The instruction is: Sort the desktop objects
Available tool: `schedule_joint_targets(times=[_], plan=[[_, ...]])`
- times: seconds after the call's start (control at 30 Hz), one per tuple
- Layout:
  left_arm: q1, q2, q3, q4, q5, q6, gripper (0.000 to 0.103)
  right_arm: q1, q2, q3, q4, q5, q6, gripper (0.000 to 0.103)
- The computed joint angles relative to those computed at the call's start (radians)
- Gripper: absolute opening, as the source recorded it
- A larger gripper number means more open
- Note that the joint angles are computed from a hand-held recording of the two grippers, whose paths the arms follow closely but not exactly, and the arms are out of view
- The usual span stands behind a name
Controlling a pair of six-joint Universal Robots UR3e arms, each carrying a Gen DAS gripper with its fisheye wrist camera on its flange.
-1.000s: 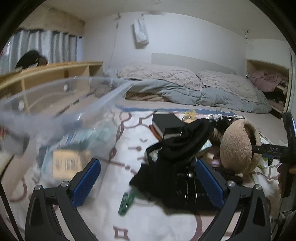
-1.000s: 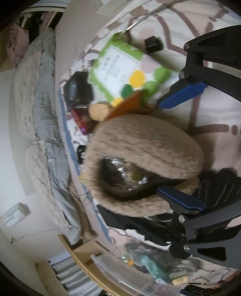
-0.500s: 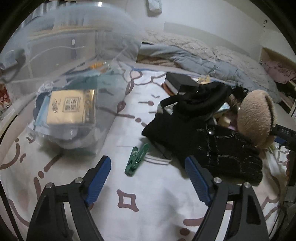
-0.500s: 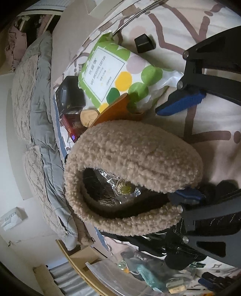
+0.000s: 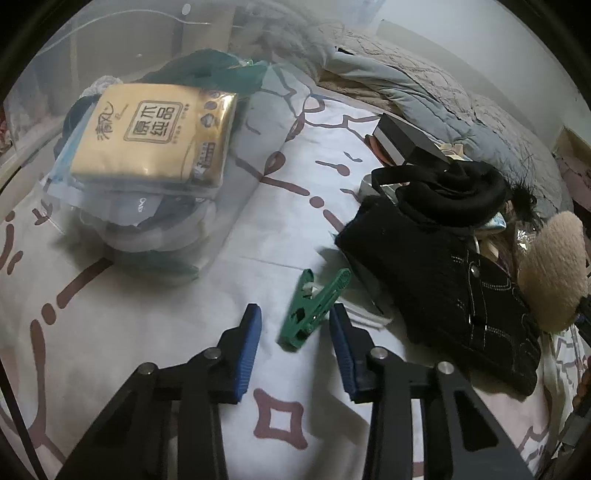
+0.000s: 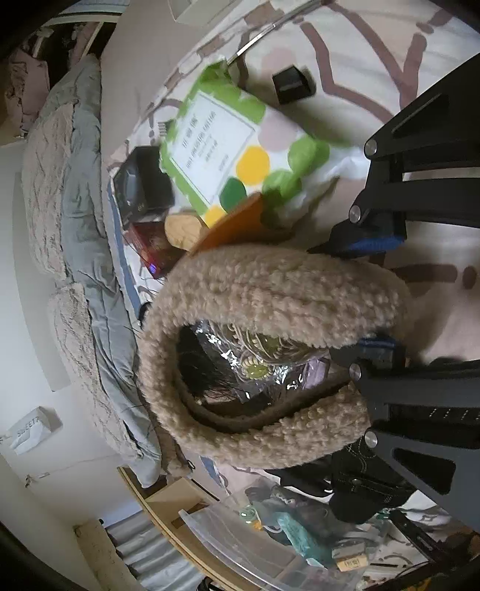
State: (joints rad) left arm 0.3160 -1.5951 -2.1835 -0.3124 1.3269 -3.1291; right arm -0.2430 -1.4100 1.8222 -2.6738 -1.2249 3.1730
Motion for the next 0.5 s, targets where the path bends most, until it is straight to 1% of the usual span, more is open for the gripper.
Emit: schedule_joint_targets(times=[0.03, 0.1, 0.2, 0.37, 0.5], plan=[[0.002, -0.005, 0.002, 0.0, -0.005, 0.0, 0.033, -0.008, -0.014, 0.007, 0.003, 0.003, -0.003, 0.031], [-0.002, -0.006, 0.004, 0.0, 0.001, 0.001, 0.025, -0.026, -0.047, 0.029, 0.006, 0.016, -0.004, 0.031], [-0.001, -0.001, -0.006, 0.001, -0.001, 0.017, 0.017, -0.059, -0.106, 0.075, 0.017, 0.046, -0.014, 0.03], [0.017, 0.057, -0.04, -0.035, -0.055, 0.045, 0.017, -0.097, -0.224, 0.161, 0.054, 0.095, -0.057, 0.03], [0.032, 0.137, -0.067, -0.104, -0.101, 0.073, 0.017, -0.124, -0.338, 0.231, 0.112, 0.179, -0.119, 0.03]])
